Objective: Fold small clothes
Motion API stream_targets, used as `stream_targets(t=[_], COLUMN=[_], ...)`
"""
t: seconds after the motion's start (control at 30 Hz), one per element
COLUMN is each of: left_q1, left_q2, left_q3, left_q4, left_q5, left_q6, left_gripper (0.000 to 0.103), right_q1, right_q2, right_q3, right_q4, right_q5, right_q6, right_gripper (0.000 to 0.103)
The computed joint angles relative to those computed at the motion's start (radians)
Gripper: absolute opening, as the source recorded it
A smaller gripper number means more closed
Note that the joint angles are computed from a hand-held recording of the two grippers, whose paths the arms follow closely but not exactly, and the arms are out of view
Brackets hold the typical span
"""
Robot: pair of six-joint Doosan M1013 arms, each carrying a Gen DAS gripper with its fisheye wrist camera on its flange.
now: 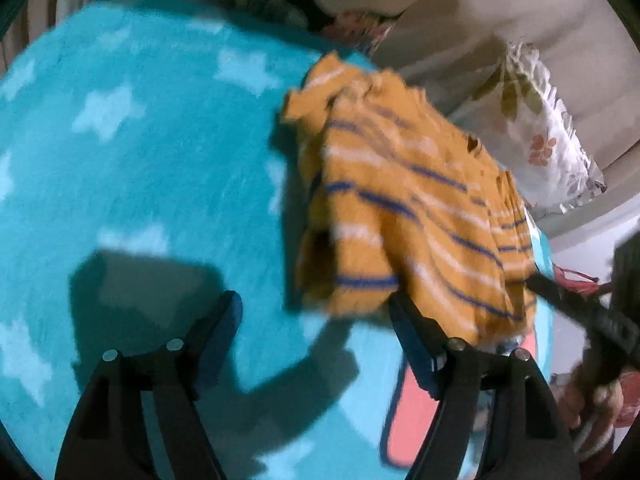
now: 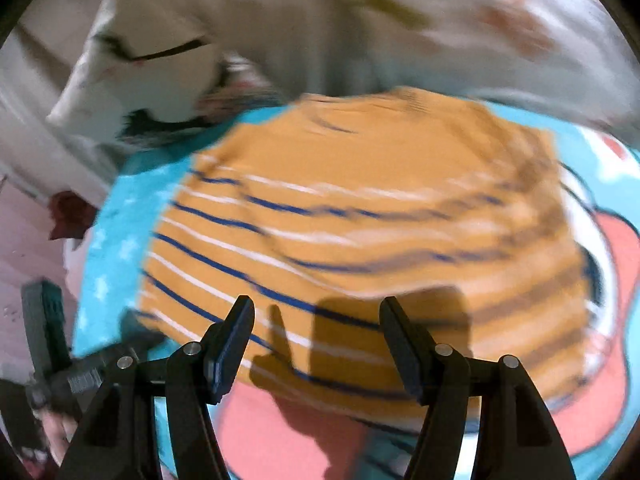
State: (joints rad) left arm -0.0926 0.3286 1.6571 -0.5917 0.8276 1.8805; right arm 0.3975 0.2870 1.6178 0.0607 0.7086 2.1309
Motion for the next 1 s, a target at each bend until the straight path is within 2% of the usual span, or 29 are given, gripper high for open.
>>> stream_targets(t=[0.03,0.07,0.1,0.23,0.3,0.4,0.43,0.63,0.7,0.73,0.8,0.83,0.87,1.0], left_q1=[-0.006,-0.011,-0.018,-0.037,-0.022,-0.016,-0.022,-0.031,-0.033,-0.032,-0.035,-0.040,-0.045,-0.046], left_q2=[0.005,0.016,0.025,-0.001,-0.007,-0.021,-0.029,-0.054,-0.073,-0.080,-0.098,-0.103,-0.110,-0.116], left_q3=[-0.010,-0.028,-0.044,-0.054,-0.056,-0.039,-0.028,0.002,0.016,0.020,0.030,0.031,0.036,0.036], left_q4=[0.012,0.010,0.036,0.215,0.225,0.261,0.290,0.392,0.413,0.416,0.439,0.458,0.487,0.523], left_q5=[0.006,0.031,0.054,0.021,0.043,0.041,0.030,0.029,0.014,0.011,-0.004,-0.012,-0.026,-0.034], left_q6=[-0.005,0.012,0.001,-0.070,-0.107,-0.173,-0.200,-0.373,-0.405,-0.413,-0.441,-0.461,-0.490,-0.528], left_gripper=[0.062,0.016,0.011,0.010,0.009,0.006,0.000,0.000,0.001,0.005,0.023,0.037,0.046,0.049], right_q1=[-0.012,-0.021,-0.032,-0.077,-0.093,-0.130,-0.144,-0.191,-0.196,-0.197,-0.196,-0.199,-0.202,-0.209], right_q2=[-0.022,-0.040,-0.060,-0.141,-0.174,-0.207,-0.210,-0.188,-0.174,-0.166,-0.152,-0.152,-0.152,-0.172], right_q3=[0.031,0.054,0.078,0.171,0.207,0.257,0.270,0.307,0.305,0.302,0.291,0.291,0.288,0.289], right_q4=[-0.013,-0.021,-0.030,-0.108,-0.153,-0.142,-0.118,0.084,0.108,0.086,0.001,-0.025,-0.041,-0.078], right_q5=[-0.004,-0.008,-0.010,-0.029,-0.037,-0.043,-0.052,-0.097,-0.110,-0.106,-0.070,-0.071,-0.061,-0.063], right_q6=[0.017,0.032,0.049,0.161,0.214,0.237,0.230,0.066,0.045,0.071,0.159,0.187,0.203,0.251], right_gripper=[0.070,0.070,0.070,0.070,0.070,0.070,0.070,0.070,0.069,0.067,0.063,0.062,0.062,0.064])
